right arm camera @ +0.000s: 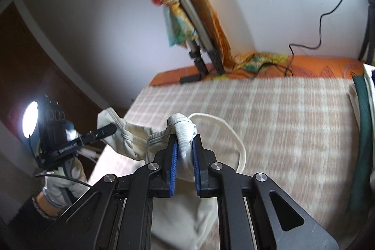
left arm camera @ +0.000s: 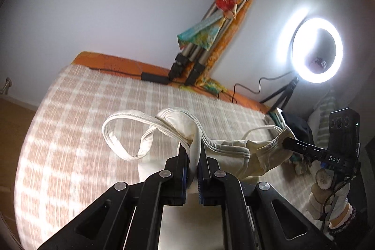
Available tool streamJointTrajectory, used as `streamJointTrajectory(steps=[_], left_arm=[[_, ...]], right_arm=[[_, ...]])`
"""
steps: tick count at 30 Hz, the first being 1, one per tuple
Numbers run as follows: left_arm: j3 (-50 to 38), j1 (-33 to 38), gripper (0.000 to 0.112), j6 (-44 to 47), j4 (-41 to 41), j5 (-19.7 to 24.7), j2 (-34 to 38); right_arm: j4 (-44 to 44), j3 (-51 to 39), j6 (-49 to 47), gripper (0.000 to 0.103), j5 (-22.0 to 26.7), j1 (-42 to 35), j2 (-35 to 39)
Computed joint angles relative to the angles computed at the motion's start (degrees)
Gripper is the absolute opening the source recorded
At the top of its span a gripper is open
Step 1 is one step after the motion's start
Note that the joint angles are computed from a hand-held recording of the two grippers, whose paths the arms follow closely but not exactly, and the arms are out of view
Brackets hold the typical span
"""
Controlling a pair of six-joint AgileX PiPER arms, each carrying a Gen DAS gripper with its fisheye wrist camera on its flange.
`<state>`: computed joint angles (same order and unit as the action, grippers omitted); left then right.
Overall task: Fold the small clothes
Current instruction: 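Fold the handle end over the bag with both tools and release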
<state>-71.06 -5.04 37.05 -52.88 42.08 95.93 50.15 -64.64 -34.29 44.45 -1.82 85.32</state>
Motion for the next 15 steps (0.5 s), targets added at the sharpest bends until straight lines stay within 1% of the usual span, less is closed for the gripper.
streamJointTrajectory(steps=[5,7,8,9,10,12,15], left_arm=[[9.26,-0.54,0.005,1.33,1.46,-1.49,-5.81],[12.67,-0.5,0.005,1.55,2.44,-1.92,-8.31],[14.03,-0.33,0.005,1.77,3.06,-1.53,-9.44],[15.18,-0.03,0.01,2.12,3.66,-0.7,-10.45],[16.61,0.41,0.014,2.76,4.25,0.12,-11.7],[19.35,1.37,0.015,2.79,6.66,1.83,-14.6],[22.01,4.25,0.017,3.75,8.39,7.04,-18.87]], right_arm=[[-5.09,8.89,2.43,0.011,-4.11,4.35,-6.98],[-10.59,12.14,6.15,0.011,-6.58,7.3,-9.59],[-12.12,13.37,7.21,0.011,-6.81,7.92,-10.73],[-13.7,14.46,8.48,0.012,-6.95,8.57,-11.73],[-14.8,15.83,9.19,0.014,-6.55,8.8,-13.13],[-15.39,17.3,8.84,0.014,-3.78,7.6,-15.37],[-16.95,18.83,9.14,0.014,0.9,4.97,-19.27]])
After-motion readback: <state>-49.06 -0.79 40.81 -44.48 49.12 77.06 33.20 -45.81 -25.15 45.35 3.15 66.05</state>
